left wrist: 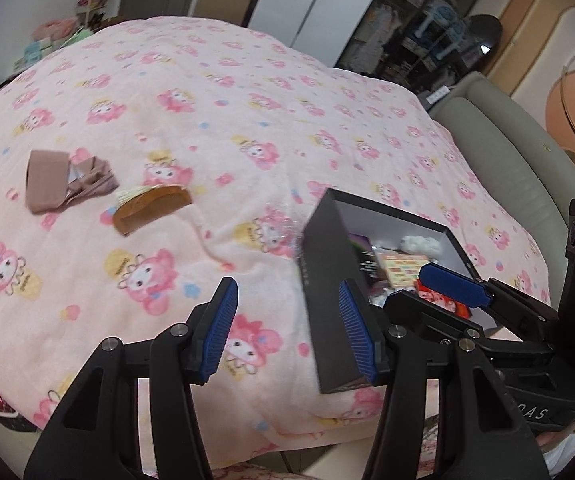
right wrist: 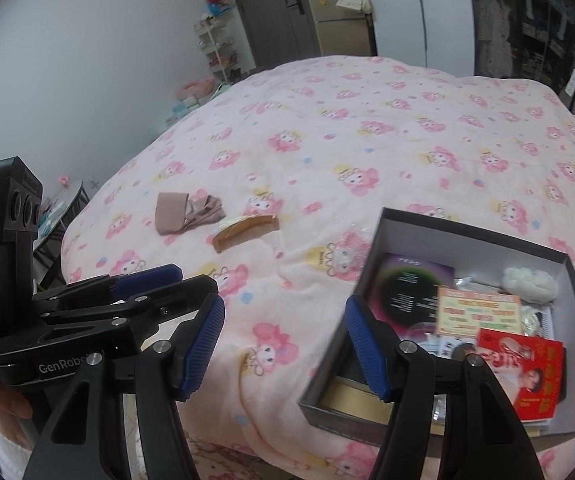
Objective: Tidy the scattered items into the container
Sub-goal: 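Withdraw the left tool from the box toward the wooden comb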
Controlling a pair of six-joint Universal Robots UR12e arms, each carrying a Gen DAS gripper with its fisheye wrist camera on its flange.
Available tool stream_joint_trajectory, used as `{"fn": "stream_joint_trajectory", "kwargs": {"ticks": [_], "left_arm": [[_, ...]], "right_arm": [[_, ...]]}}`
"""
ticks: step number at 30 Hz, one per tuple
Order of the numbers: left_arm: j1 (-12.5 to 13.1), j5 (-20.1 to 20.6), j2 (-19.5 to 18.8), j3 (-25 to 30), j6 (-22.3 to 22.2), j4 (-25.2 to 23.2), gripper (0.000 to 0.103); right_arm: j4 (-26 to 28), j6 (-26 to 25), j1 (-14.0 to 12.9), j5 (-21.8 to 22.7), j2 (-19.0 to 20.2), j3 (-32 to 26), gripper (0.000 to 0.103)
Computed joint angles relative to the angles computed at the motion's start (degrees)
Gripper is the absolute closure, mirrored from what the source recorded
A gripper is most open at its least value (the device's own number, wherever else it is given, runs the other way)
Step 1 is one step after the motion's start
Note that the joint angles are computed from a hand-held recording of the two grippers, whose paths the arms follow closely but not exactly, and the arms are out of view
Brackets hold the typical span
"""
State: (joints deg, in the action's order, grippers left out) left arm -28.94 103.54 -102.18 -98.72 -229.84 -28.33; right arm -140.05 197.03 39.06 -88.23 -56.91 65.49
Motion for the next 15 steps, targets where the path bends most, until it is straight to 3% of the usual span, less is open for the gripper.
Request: {"fn": "stream_joint_trajectory", "kwargs": {"ticks": [6,15], "left_arm": [[1.3,0.6,1.1,-2.9,-3.1,1.2,0.049],[5.0,-2.9,2.5,-8.4,-6.1,5.9,0.045]], "right_arm": [[3.6,-0.3,0.2,1.8,3.1,-4.4,0.043],[12.2,-1.0,0.9,2.2,9.6,-14.3,0.043]]}}
